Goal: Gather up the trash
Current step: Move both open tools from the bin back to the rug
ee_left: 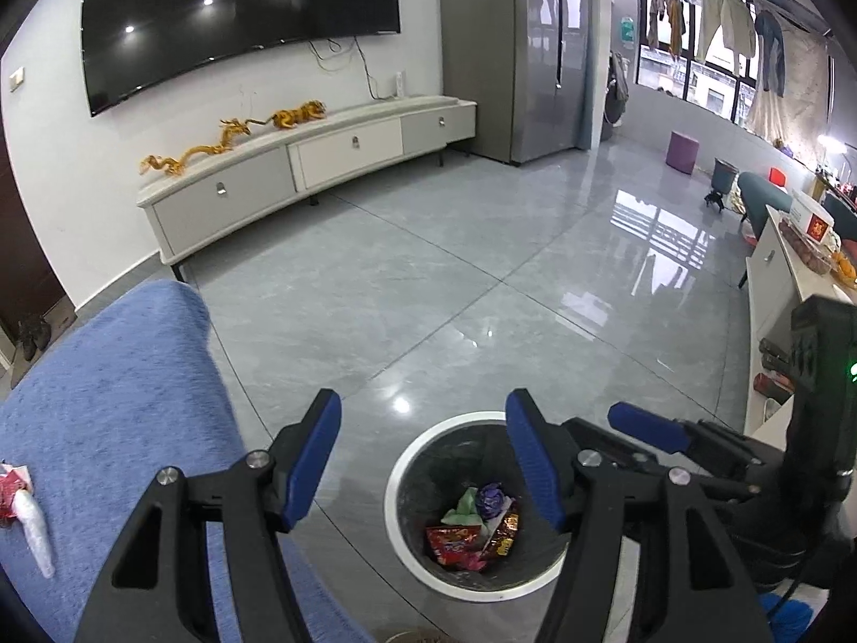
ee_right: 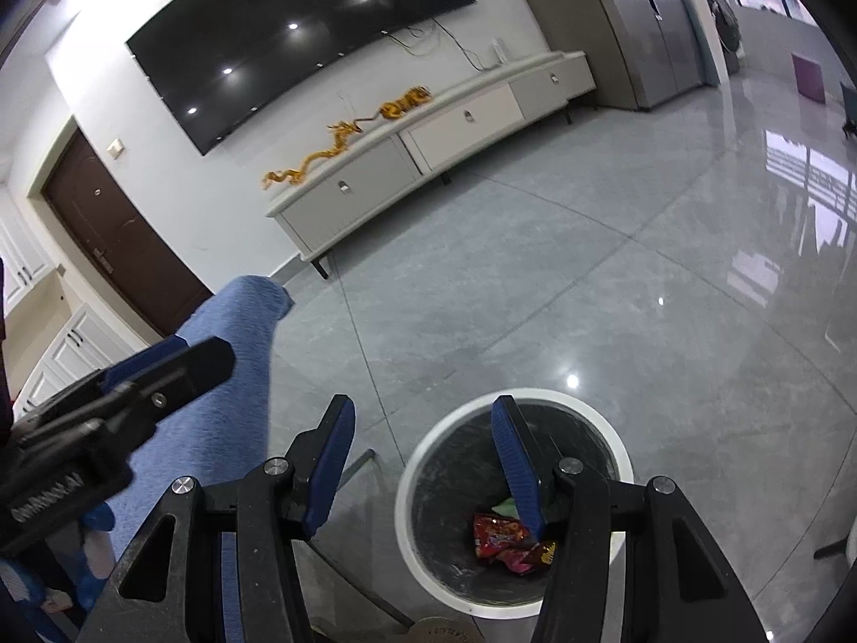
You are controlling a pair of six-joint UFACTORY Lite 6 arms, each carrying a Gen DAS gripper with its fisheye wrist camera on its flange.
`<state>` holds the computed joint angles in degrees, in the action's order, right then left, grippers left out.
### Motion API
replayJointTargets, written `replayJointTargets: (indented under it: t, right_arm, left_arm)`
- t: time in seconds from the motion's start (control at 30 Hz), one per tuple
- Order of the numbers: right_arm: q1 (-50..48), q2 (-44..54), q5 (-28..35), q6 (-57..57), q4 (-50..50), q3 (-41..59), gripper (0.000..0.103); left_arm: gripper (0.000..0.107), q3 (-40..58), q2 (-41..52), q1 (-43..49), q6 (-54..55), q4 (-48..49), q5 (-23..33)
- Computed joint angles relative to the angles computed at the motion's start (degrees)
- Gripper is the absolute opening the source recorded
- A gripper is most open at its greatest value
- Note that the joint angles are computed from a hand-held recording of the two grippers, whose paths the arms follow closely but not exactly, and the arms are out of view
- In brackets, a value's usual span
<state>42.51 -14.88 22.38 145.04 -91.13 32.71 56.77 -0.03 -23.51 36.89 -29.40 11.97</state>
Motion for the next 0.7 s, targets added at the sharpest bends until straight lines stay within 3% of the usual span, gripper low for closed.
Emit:
replayJointTargets:
  t: [0.37,0.53,0.7]
  right_arm:
    - [10.83,4.09,9.66,-15.58,14.52,12.52,0.052]
    - [14.41,9.79,12.32,-23.19,18.56,23.10,0.053]
    - [16.26,21.26,11.81,-34.24,22.78,40.79,0.054]
  left_arm:
    - [0.062,-5.17,-11.00,12.57,20.88,-17.86,7.42]
    - [0.066,-4.87,-13.11,26.20,32.31,-27.23,14.90]
    - [0.066,1.09,-7.72,44.52,42.45,-34.12,22.78]
